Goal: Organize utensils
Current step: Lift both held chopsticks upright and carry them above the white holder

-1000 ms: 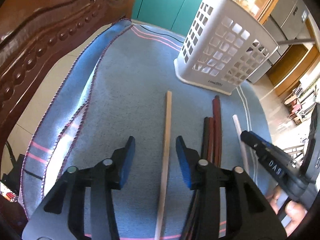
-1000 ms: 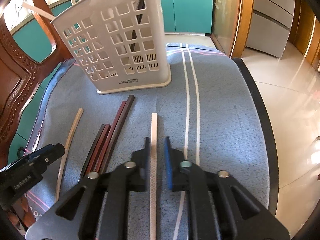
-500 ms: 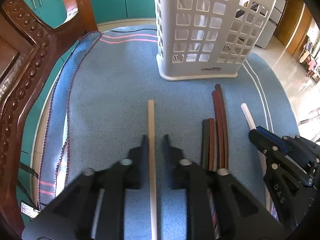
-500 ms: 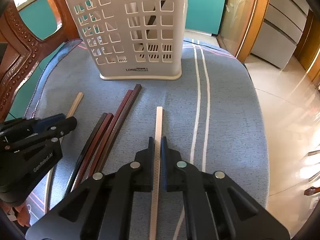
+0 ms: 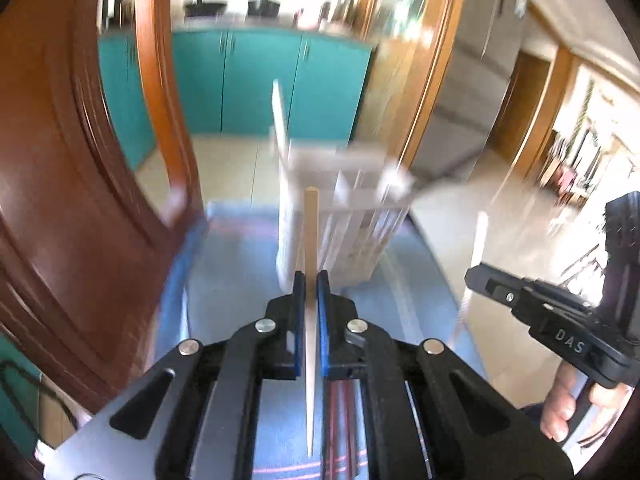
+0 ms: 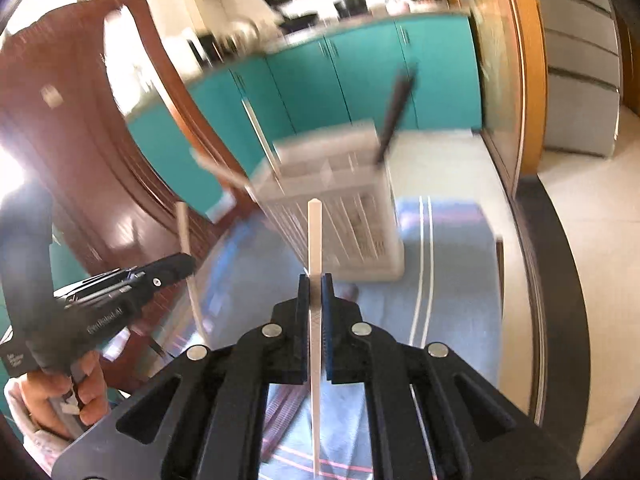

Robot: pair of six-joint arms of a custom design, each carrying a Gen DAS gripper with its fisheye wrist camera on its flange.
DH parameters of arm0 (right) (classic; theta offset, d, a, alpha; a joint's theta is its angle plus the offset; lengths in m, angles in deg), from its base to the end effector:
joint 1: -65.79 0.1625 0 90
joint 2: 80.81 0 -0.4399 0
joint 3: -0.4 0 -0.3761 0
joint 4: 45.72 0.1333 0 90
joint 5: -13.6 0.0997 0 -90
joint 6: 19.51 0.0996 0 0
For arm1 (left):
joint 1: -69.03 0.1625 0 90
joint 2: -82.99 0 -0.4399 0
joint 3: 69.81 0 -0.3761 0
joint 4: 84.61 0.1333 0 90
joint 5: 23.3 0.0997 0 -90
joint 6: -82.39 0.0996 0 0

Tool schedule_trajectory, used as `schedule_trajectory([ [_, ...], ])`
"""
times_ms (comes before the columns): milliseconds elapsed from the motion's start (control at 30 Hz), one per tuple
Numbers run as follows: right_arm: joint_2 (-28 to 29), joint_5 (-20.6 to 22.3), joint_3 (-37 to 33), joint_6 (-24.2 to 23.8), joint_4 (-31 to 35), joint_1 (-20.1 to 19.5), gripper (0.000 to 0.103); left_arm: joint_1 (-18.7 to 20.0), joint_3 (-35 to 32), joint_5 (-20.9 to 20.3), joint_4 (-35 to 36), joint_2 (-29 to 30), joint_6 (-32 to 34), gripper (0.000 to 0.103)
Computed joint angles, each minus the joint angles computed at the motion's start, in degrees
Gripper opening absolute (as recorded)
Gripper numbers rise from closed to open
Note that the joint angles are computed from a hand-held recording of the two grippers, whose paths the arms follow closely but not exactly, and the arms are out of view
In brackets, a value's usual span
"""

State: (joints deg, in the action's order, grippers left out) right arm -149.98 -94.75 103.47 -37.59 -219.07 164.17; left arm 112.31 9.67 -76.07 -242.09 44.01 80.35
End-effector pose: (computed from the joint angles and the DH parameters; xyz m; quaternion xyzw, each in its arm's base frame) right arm 0.1891 -0.5839 0.3782 0.1403 -0.8882 0.3992 0.1792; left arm -0.4153 -0.6570 0.1695 0.2814 0.8807 -0.3295 0.1915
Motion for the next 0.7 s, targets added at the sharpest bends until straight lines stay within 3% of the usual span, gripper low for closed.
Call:
schedule_trajectory([
  [133,-0.53,2.07,-3.0,-1.91,-5.1,2.5,0.006,-1.02,-4.12,-2.74,-9.88,0.34,5.32,0.007],
  [233,0.81,3.63,-6.55,-2.48,-10.8,3.57,0.006,-1.76,-9.0,-0.34,-19.53,3.35,9.31,0.007],
  [367,4.62,6.98,-9.42,-4.55,-26.04,3.57,0.006,-1.43,-17.31,1.33,-34.32,10.27,15.65,0.007],
  [467,7.71,3.55,-11.35,-5.88,-30.94,3.72,0.006,-0.2,-21.34,1.75,-32.29,13.52,15.03,0.007],
  [700,12.97,-0.53,-13.5,-8.43,-27.14,0.68,0.006,0.99,-22.5,3.36,-28.04,16.98,15.74,0.007],
])
